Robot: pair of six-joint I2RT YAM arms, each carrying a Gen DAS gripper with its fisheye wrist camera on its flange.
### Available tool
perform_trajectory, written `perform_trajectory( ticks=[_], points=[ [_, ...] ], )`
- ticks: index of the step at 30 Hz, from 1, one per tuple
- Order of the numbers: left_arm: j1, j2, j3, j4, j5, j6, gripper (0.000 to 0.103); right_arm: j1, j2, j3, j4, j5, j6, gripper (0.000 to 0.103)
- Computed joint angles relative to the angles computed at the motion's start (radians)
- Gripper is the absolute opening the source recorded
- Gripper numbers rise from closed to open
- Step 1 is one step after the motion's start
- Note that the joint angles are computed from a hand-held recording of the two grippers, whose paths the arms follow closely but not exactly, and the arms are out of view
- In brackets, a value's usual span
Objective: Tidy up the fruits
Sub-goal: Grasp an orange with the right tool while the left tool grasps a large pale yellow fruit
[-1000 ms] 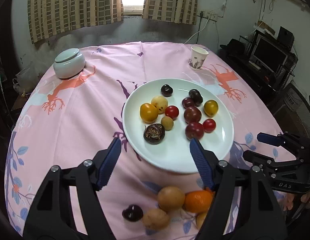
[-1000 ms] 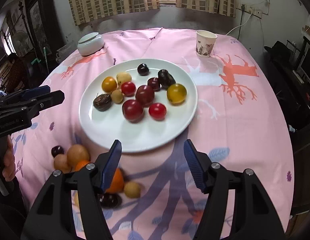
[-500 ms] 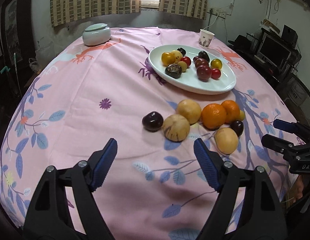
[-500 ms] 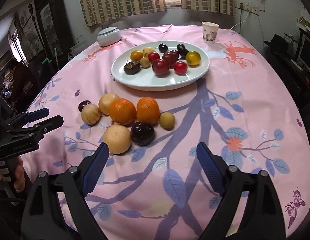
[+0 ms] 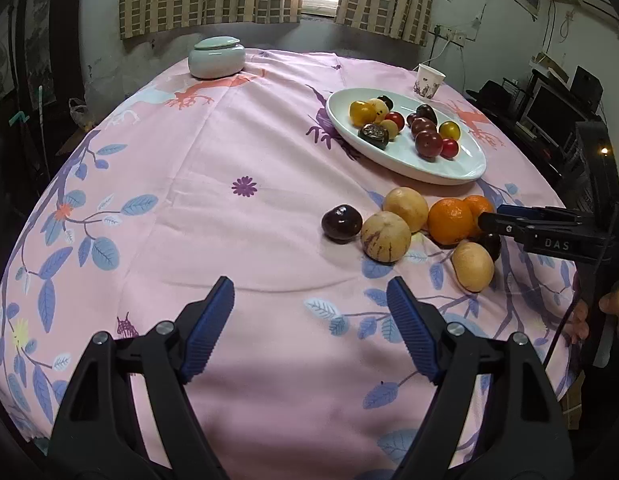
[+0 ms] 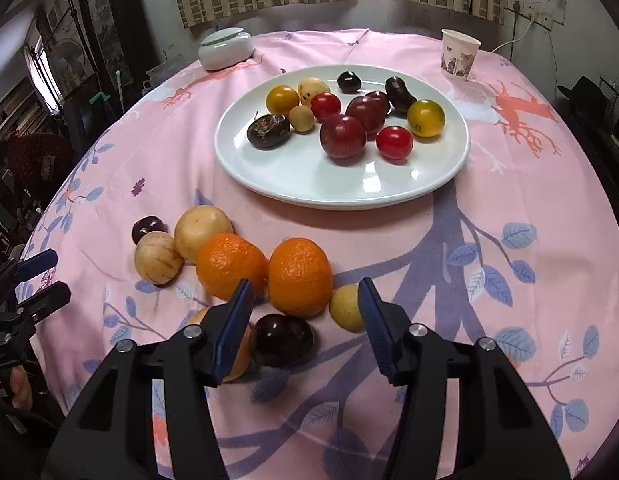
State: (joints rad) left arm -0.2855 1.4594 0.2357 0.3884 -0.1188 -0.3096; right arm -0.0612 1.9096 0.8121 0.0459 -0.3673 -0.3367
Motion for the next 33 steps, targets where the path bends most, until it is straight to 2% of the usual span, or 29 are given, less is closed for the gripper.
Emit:
perform_trajectory(
  ticks=[2,4,5,8,15,17,19,23,26,28,31,32,33],
  points=[
    [0.011,0.008,0.002,0.003,0.008,0.004,0.08,0.019,0.021,0.012,0.033,0.035,0.005,0.054],
    [0.012,0.017,0.013,-0.002,0.011,0.004,0.08,0.027,0.032,0.032,0.022,0.028,0.003,0.045],
    [0.009,0.023,0.02,-0.007,0.012,0.004,0.08,0.029,0.034,0.047,-0.011,0.014,-0.013,0.035],
    [-0.008,0.046,0.046,-0.018,0.004,0.003,0.08,0.058,0.005,0.018,0.003,0.07,-0.045,0.035],
    [-0.076,0.156,0.134,-0.031,-0.005,-0.018,0.08,0.027,0.042,0.068,-0.061,0.009,-0.048,0.035],
    [-0.094,0.178,0.157,-0.042,-0.021,-0.023,0.08,0.016,0.006,0.042,-0.07,-0.003,-0.042,0.035],
    [-0.106,0.193,0.176,-0.054,-0.033,-0.025,0.08,-0.039,-0.063,-0.005,-0.091,-0.086,-0.046,0.035],
    [-0.13,0.235,0.219,-0.059,-0.053,-0.024,0.08,-0.152,-0.248,-0.176,-0.056,-0.134,-0.117,0.035],
    [-0.143,0.288,0.266,-0.057,-0.049,-0.025,0.08,-0.227,-0.255,-0.223,-0.093,-0.158,-0.182,0.035],
    [-0.146,0.335,0.305,-0.064,-0.029,-0.028,0.078,-0.277,-0.271,-0.269,-0.058,-0.177,-0.201,0.035],
    [-0.156,0.399,0.365,-0.093,-0.008,-0.043,0.056,-0.353,-0.279,-0.287,-0.077,-0.225,-0.232,0.035],
    [-0.16,0.418,0.385,-0.107,-0.013,-0.048,0.051,-0.371,-0.281,-0.289,-0.078,-0.238,-0.243,0.035],
    [-0.166,0.431,0.399,-0.112,-0.034,-0.053,0.051,-0.388,-0.277,-0.287,-0.082,-0.249,-0.255,0.035]
  ],
)
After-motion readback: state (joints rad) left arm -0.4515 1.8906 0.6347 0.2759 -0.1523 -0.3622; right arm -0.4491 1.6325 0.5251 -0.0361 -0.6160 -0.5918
